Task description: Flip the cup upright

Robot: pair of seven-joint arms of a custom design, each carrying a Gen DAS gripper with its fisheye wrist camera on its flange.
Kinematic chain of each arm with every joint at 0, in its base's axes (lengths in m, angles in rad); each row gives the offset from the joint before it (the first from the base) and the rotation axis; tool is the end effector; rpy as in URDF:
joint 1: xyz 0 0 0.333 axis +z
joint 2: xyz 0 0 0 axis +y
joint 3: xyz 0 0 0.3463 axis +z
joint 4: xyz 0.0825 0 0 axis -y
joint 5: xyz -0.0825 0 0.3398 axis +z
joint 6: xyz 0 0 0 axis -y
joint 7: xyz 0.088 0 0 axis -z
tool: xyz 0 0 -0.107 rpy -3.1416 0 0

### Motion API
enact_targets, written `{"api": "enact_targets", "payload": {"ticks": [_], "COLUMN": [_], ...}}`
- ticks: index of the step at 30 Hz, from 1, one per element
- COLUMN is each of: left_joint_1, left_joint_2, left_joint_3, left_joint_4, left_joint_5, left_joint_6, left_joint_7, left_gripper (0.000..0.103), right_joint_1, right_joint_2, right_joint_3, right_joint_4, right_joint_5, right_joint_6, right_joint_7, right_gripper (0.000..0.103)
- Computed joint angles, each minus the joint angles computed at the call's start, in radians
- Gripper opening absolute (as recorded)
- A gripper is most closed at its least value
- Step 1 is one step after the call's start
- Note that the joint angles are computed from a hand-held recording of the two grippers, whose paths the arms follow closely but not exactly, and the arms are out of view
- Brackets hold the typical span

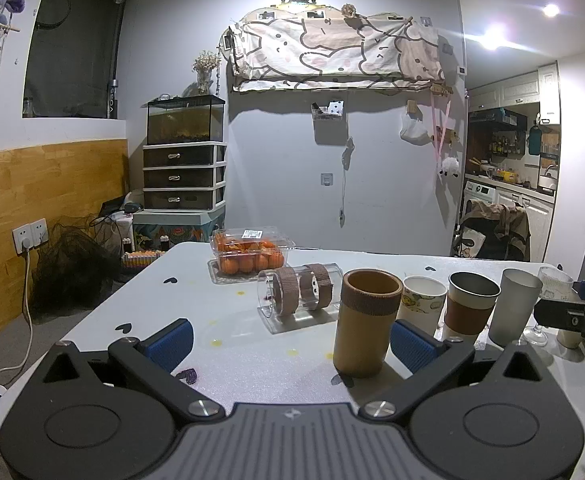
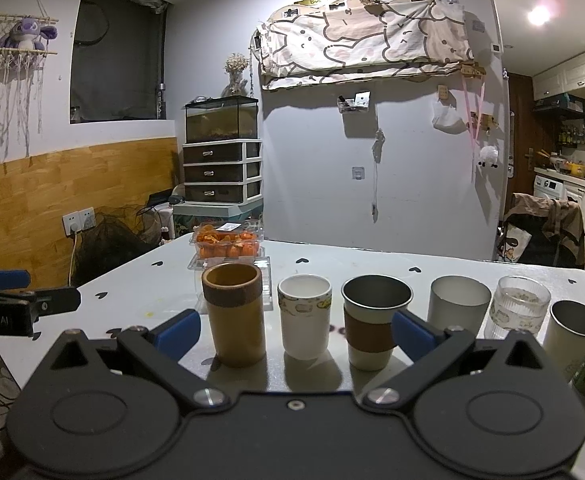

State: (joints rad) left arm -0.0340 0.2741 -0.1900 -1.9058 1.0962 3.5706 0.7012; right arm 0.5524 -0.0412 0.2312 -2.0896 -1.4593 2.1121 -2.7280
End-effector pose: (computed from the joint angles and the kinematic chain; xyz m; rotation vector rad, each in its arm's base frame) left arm 0.5452 -0.2231 0.5374 -1.0142 1.9822 -1.4018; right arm 0.4008 0.3368 0.5347 -1.1836 1.7368 -1.2221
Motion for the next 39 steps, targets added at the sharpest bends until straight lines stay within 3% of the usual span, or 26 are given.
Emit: {"api": "enact_targets", "payload": {"ticks": [39], "left_joint_1": [-0.007], "left_joint_2": [-0.002], "left_joint_3": [0.005], "left_joint_4": [-0.007], "left_joint_5": [-0.022], "left_joint_6": [0.004], "left_joint_7": [0.023], "left_gripper": [0.103], "right_joint_1": [-0.003], "right_joint_2": [-0.01], "right_joint_3": [0.002], "right_joint_4": [-0.015], "right_joint_5": [0.0], "right_joint_6": [0.001], "right_joint_7": [0.006], "right_gripper": [0.103]}}
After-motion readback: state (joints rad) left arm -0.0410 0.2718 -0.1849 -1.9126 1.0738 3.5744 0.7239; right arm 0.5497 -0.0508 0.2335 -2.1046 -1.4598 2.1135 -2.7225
